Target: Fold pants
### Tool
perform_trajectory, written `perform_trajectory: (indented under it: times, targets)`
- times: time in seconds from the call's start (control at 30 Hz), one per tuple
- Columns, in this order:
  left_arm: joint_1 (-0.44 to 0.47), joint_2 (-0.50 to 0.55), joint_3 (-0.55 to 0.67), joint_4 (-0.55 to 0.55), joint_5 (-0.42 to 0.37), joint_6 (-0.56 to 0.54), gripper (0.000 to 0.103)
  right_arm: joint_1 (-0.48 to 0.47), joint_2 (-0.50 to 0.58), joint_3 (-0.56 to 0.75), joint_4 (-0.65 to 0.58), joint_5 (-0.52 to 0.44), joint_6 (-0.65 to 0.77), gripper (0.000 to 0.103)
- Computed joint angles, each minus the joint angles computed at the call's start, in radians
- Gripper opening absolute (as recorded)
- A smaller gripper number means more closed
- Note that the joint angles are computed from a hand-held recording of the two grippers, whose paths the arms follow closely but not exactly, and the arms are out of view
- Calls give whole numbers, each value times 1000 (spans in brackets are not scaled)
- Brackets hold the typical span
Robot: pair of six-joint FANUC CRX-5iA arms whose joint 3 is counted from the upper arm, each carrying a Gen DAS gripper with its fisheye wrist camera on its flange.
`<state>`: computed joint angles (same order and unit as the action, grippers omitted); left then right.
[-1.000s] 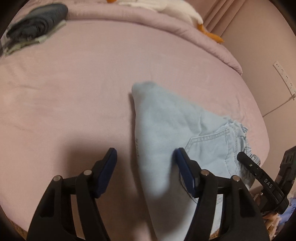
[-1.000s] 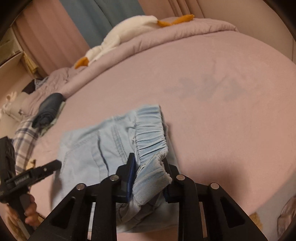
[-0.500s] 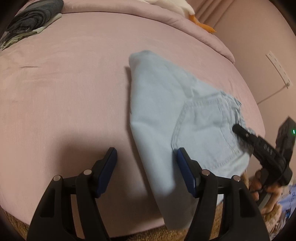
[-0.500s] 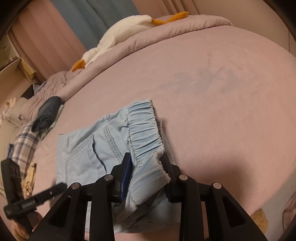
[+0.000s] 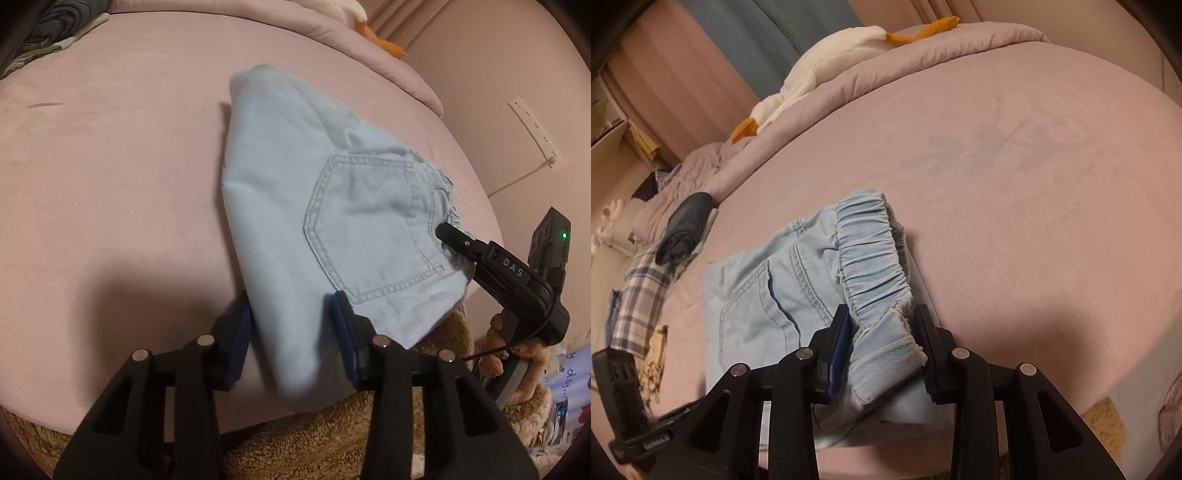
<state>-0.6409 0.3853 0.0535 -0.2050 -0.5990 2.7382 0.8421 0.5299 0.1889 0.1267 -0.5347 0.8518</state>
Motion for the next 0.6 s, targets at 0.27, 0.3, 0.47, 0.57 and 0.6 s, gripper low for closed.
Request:
perform_trajectory:
  times: [0.27,0.3,0.47,0.57,0.6]
  targets:
    - [-7,19,29,3,-23,-7,36,15,-4,-16,70,1,-36,31]
    - [-5,19,26,11,-15,-13,37,14,0,-15,69,2,-32,31]
    - [8,6,-7,73,12,-68,38,8,1,-12,35,6,-22,31]
    - [-1,-5,-15,63,9,-60,39,7,1,-9,27,3,-14,31]
    - [0,-9,-18,67,9,-61,40,5,-2,-9,22,-1,-10,31]
